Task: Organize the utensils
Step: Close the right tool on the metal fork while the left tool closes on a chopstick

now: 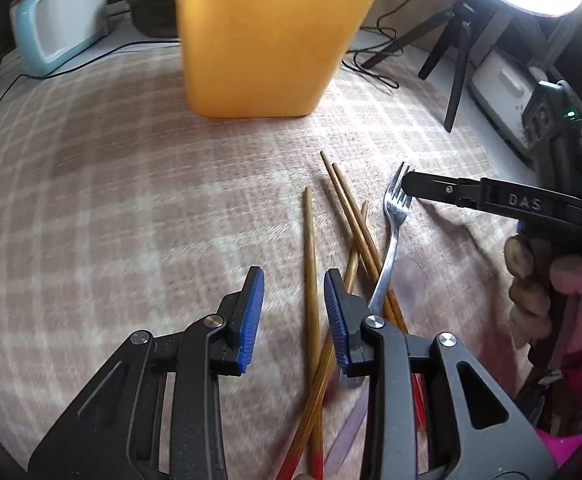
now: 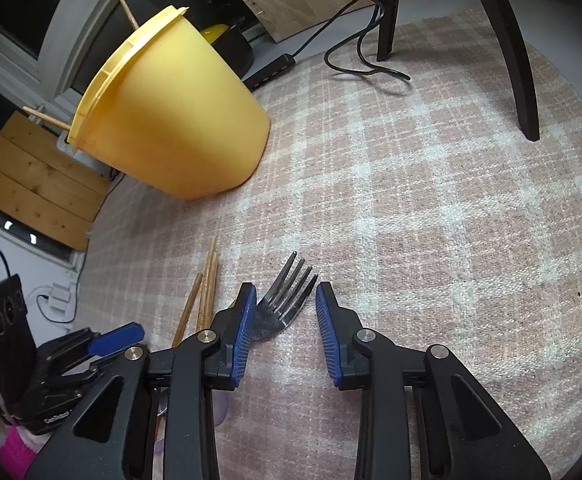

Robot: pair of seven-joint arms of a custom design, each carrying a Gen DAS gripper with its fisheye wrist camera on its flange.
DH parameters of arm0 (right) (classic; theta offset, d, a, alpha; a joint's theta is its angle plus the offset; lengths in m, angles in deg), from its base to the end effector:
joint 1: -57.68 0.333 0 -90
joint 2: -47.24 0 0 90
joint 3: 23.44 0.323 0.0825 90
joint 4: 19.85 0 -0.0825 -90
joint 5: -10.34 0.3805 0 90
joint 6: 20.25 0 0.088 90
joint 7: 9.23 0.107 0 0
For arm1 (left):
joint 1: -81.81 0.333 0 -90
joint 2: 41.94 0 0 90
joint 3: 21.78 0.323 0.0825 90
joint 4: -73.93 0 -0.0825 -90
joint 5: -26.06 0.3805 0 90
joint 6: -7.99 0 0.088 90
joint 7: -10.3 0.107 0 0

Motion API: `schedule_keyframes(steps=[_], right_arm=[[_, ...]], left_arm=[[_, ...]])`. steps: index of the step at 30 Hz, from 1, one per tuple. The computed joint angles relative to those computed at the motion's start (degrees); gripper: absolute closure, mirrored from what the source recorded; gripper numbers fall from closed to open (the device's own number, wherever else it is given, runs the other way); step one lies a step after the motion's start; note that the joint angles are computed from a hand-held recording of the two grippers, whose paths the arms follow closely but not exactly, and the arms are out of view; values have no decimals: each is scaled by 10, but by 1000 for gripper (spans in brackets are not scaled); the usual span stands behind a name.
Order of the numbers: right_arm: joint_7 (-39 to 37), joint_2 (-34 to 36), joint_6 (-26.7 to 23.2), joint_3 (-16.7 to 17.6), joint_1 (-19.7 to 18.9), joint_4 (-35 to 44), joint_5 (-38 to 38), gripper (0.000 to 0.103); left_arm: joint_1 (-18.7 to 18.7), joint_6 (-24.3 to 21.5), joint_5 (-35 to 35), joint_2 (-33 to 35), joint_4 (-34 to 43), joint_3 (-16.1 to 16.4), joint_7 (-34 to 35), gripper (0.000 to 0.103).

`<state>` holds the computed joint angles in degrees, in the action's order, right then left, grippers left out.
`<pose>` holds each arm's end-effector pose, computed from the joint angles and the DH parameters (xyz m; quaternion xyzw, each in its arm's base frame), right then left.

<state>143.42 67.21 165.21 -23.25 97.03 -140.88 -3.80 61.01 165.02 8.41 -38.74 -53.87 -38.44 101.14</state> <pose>0.4683 0.4174 0.3480 -0.6044 0.7018 0.0050 0.3771 0.4576 -0.3339 0.4057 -0.5327 0.8106 -0.2430 0.0125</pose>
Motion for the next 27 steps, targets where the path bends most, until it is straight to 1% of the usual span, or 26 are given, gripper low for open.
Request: schedule_keyframes(steps=[1, 4, 5, 6, 7, 8, 9, 11, 15, 16, 18, 23, 24, 25, 27], right_arm=[[4, 1, -4, -22, 22, 3, -3, 74], [21, 2, -21, -68, 66, 11, -14, 74], [28, 3, -33, -83, 80, 16, -24, 76], [39, 3, -47, -98, 95, 22, -37, 79], [53, 5, -70, -119, 116, 32, -55, 82], [61, 6, -81, -123, 119, 37, -65, 85], [65, 5, -87, -119, 115, 39, -73, 87], [67, 5, -106, -101, 98, 47, -80, 90], [65, 3, -131, -56, 56, 58, -88, 93], [65, 4, -136, -45, 45, 60, -90, 93], [68, 4, -143, -25, 26, 65, -93, 94], [75, 5, -158, 14, -8, 78, -109, 95], [68, 6, -159, 25, -17, 80, -105, 95], [49, 9, -155, 46, -35, 83, -89, 95], [33, 15, -169, 60, -44, 95, -75, 95]], left_arm=[[-1, -2, 5, 6, 6, 0, -4, 78], [-5, -1, 33, 19, 16, 3, -20, 78], [-4, -5, 34, 21, 19, 3, -17, 78], [-4, -6, 41, 25, 23, 4, -21, 78], [-5, -6, 47, 28, 26, 4, -24, 78], [-6, -5, 52, 32, 28, 5, -26, 79], [-6, -2, 55, 33, 29, 5, -26, 79], [-7, 1, 62, 37, 32, 5, -28, 82], [-13, 10, 91, 45, 35, 9, -46, 88], [-14, 13, 98, 45, 34, 11, -51, 92], [-15, 22, 104, 51, 36, 12, -59, 94], [-5, 35, 70, 52, 31, 4, -29, 97], [-3, 38, 63, 52, 30, 2, -22, 97], [0, 39, 52, 47, 26, 0, -12, 97], [4, 41, 31, 44, 22, -3, 5, 97]])
